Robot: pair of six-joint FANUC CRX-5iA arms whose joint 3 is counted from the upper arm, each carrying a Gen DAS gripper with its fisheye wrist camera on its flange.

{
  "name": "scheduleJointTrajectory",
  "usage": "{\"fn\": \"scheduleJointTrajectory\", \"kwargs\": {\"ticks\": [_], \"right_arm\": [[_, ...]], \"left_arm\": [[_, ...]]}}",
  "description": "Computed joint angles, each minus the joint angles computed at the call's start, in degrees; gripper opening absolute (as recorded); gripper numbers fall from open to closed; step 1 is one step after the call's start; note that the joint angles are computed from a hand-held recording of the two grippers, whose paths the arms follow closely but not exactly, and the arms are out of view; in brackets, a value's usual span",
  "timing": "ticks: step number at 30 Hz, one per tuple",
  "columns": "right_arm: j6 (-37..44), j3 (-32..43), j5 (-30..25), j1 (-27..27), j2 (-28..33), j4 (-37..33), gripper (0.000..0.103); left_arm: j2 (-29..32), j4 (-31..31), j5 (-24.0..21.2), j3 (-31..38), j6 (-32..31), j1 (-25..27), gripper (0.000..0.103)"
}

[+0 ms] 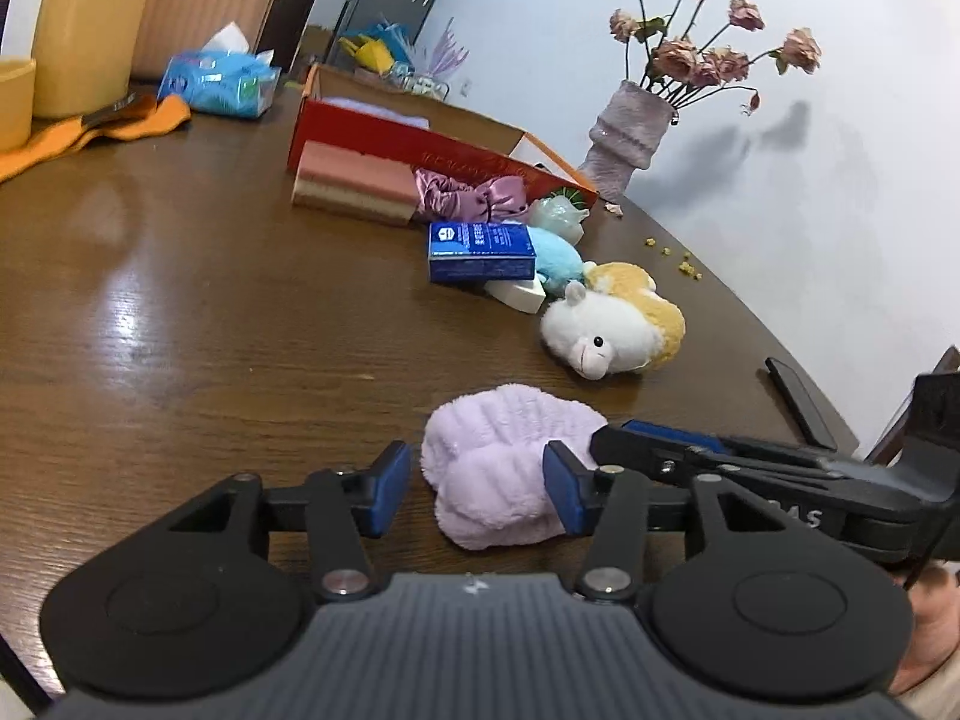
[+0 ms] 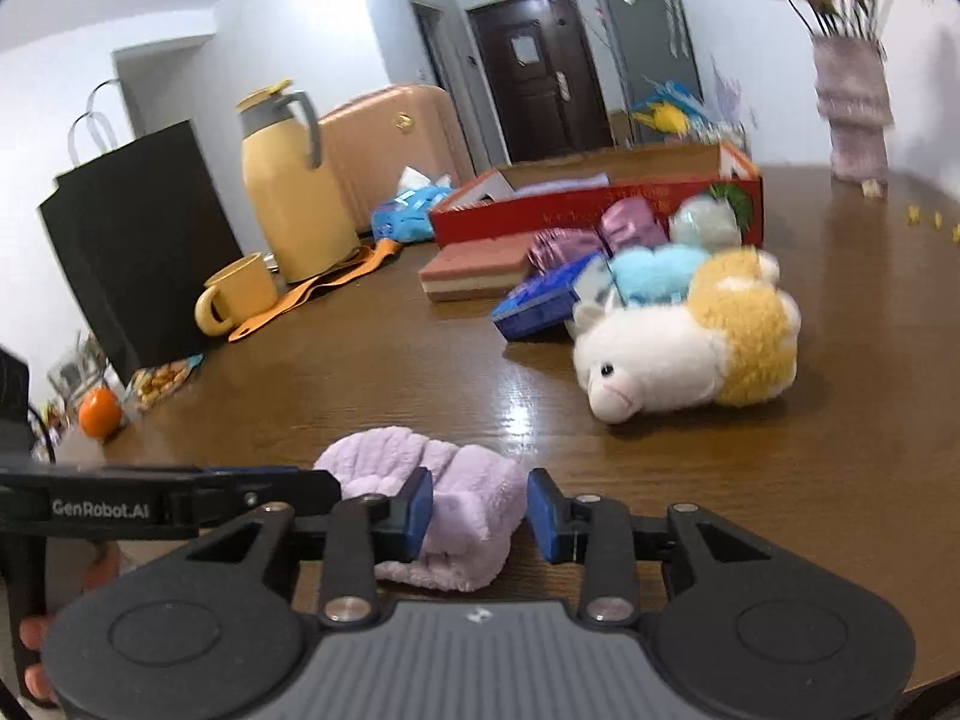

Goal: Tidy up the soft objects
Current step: 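Carry the pink headband with the right tool into the box beside the pouch, release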

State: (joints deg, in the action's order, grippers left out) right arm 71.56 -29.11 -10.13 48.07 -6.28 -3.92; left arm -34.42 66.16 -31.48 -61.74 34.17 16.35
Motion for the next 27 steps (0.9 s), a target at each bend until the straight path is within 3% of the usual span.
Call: {"fn": "scheduleJointTrajectory", "kwargs": {"ticks": [3,6,11,14,17,20,23,27], "right_arm": [[10.11,4.33,-3.42,-1.66,2.03,-11.04,0.034],[20.83,7.96,-6.02,-4.12,3.75,-22.1,0.028],[35.02,13.12,-11.59,-9.3,5.6,-36.91,0.015],[47.02,17.54,-15.27,-13.7,6.74,-46.61,0.015],[56.12,24.33,-17.51,-18.04,9.32,-53.66,0.014],[54.13,33.48,-16.26,-18.75,14.28,-48.69,0.015],[43.84,45.19,-15.38,-17.83,22.95,-35.15,0.015],[24.73,67.91,-23.13,-17.53,40.38,-14.83,0.015]], "left_arm": [[1.77,2.92,-0.39,-0.04,-2.33,-0.7,0.033],[3.43,6.24,2.01,-0.06,-3.5,-2.41,0.029],[5.4,10.41,1.13,1.17,-6.14,-2.7,0.025],[7.73,19.0,1.64,3.65,-13.39,-5.11,0.025],[13.68,26.61,3.1,10.92,-21.06,-8.09,0.025],[22.59,26.31,3.13,21.67,-21.21,-8.88,0.025],[35.11,13.54,1.71,37.02,-8.42,-7.01,0.025],[52.71,-6.76,0.49,60.55,12.84,-5.89,0.025]]}}
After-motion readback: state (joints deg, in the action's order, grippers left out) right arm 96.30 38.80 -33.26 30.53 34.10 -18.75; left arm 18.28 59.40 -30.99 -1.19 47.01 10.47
